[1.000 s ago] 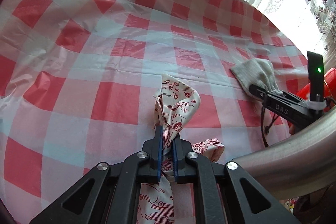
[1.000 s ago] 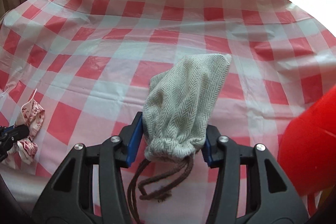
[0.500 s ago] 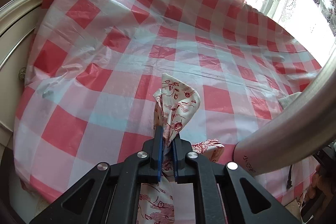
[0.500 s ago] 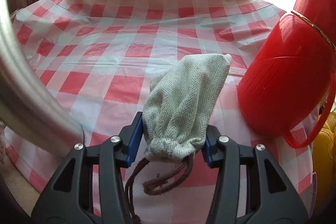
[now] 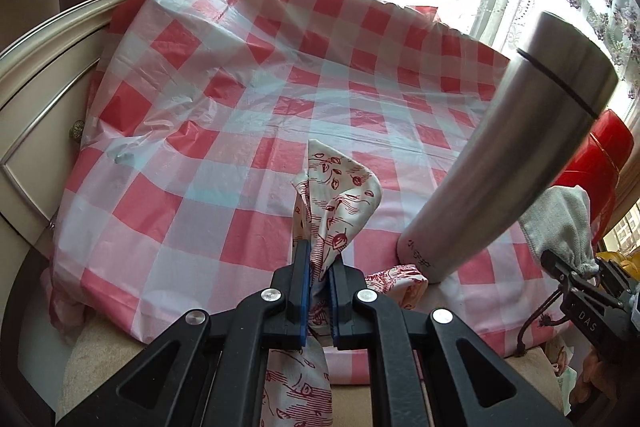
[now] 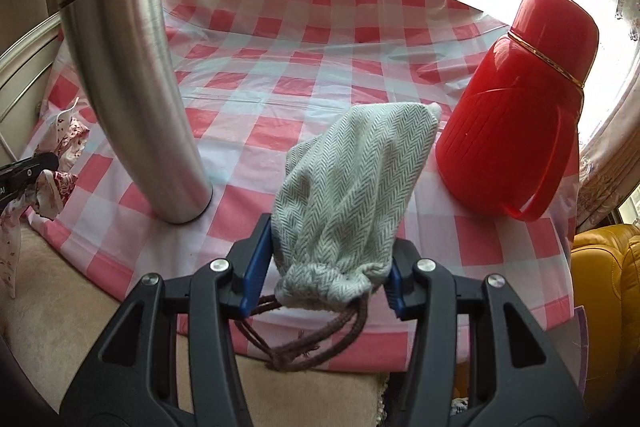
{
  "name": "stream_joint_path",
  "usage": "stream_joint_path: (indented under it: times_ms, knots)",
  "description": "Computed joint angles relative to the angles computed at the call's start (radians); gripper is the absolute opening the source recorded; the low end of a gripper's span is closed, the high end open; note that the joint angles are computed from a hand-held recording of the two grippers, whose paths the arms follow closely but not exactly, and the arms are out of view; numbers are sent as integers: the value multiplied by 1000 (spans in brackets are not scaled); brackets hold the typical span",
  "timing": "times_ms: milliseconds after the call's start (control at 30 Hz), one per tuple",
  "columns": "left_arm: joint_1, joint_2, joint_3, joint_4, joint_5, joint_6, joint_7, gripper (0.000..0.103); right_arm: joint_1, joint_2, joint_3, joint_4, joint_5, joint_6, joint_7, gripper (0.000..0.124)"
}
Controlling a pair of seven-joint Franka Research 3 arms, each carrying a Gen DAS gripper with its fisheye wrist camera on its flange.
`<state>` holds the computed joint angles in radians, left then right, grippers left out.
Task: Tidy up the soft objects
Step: 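Carry grey pouch with right tool while left tool carries floral cloth, releasing both into box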
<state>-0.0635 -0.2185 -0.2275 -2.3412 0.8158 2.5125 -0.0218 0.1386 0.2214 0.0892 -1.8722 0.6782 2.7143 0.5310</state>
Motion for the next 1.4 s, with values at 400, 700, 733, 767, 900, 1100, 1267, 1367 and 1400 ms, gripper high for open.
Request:
stream_joint_path:
  times_ms: [400, 700, 733, 767, 900, 1100, 1267, 1367, 1400]
  knots:
    - [-53, -5, -44, 26, 13, 8, -4, 8, -24, -129, -42, -137, 81, -37, -124, 53]
    - [-110, 41, -69, 92, 26, -10, 29, 8, -46, -199, -94, -201, 117, -58, -189, 53]
    - [-118, 49, -71, 102, 28, -12, 35, 8, -50, -204, -100, -204, 121, -60, -194, 53]
    - [-126, 58, -72, 111, 30, -10, 43, 8, -54, -209, -106, -208, 122, -62, -196, 53]
    - [-161, 99, -78, 160, 35, -19, 73, 8, -70, -230, -126, -224, 129, -67, -208, 53]
    - [-216, 164, -79, 233, 42, -35, 121, 8, -106, -239, -159, -239, 126, -74, -218, 53]
    - [-257, 219, -71, 290, 35, -40, 170, 8, -147, -222, -181, -244, 96, -71, -189, 53]
    - [-281, 256, -67, 329, 31, -37, 203, 8, -172, -201, -188, -234, 73, -68, -159, 53]
    - [-288, 271, -64, 343, 26, -32, 217, 8, -180, -195, -190, -229, 68, -65, -150, 53]
